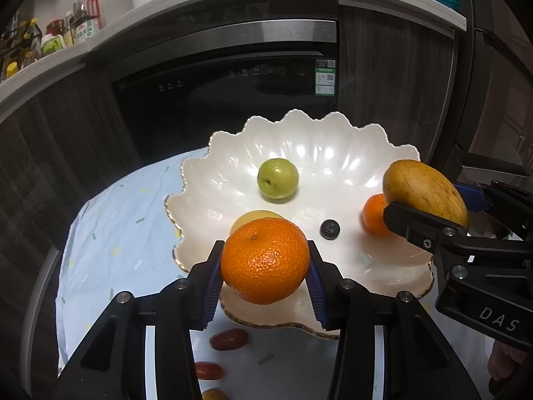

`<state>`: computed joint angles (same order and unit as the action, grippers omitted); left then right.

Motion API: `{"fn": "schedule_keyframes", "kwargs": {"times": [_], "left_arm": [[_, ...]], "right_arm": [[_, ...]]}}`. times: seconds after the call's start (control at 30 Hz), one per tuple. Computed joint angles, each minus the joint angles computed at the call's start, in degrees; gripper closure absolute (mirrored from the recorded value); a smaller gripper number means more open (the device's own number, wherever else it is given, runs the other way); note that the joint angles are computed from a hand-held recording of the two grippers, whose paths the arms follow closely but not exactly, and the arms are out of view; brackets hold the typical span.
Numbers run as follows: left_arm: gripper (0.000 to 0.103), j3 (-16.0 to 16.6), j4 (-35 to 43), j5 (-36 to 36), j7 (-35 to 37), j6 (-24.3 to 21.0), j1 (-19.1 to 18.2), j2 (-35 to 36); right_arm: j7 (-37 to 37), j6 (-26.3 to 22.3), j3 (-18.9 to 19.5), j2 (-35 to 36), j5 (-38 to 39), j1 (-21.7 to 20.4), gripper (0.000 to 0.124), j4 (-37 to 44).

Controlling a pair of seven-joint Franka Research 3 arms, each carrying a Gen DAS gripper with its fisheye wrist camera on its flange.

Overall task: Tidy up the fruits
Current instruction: 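Open both grippers to drop the mandarin and mango into the bowl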

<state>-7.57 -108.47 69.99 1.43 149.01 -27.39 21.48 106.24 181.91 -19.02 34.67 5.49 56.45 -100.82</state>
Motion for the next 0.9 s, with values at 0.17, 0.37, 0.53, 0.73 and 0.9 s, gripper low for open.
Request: {"fn": "schedule_keyframes", "kwargs": {"times": [0.17, 0.37, 0.53, 0.73, 0.9], "left_arm": [[0.034, 0.19, -0.07, 2.33, -1.46, -1.67, -0.82, -0.34], [0.022, -0.2, -1.1, 2.06, -2.86, -2.4, -0.12, -1.21], [0.007, -0.59, -1.86, 3.44, -5.0, -4.6, -0.17, -2.29], [0.005, -1.38, -2.85, 3.68, -6.02, -5.47, 0.4, -3.5], [0.005, -2.05, -4.11, 4.37, -7.13, -6.42, 0.57, -5.07]], "right_arm": [[-0.82, -0.24, 2.89, 0.23, 0.68, -2.67, 0.064, 0.64], [2.2, 1.82, -7.51, 1.58, 1.84, 6.37, 0.036, -0.54], [1.81, 1.97, -8.7, 1.6, 3.49, 7.58, 0.035, -0.87], [2.05, 2.16, -11.21, 1.55, 4.58, 9.98, 0.035, -1.42], [1.73, 2.83, -14.09, 1.05, 5.81, 13.08, 0.035, -2.58]]}}
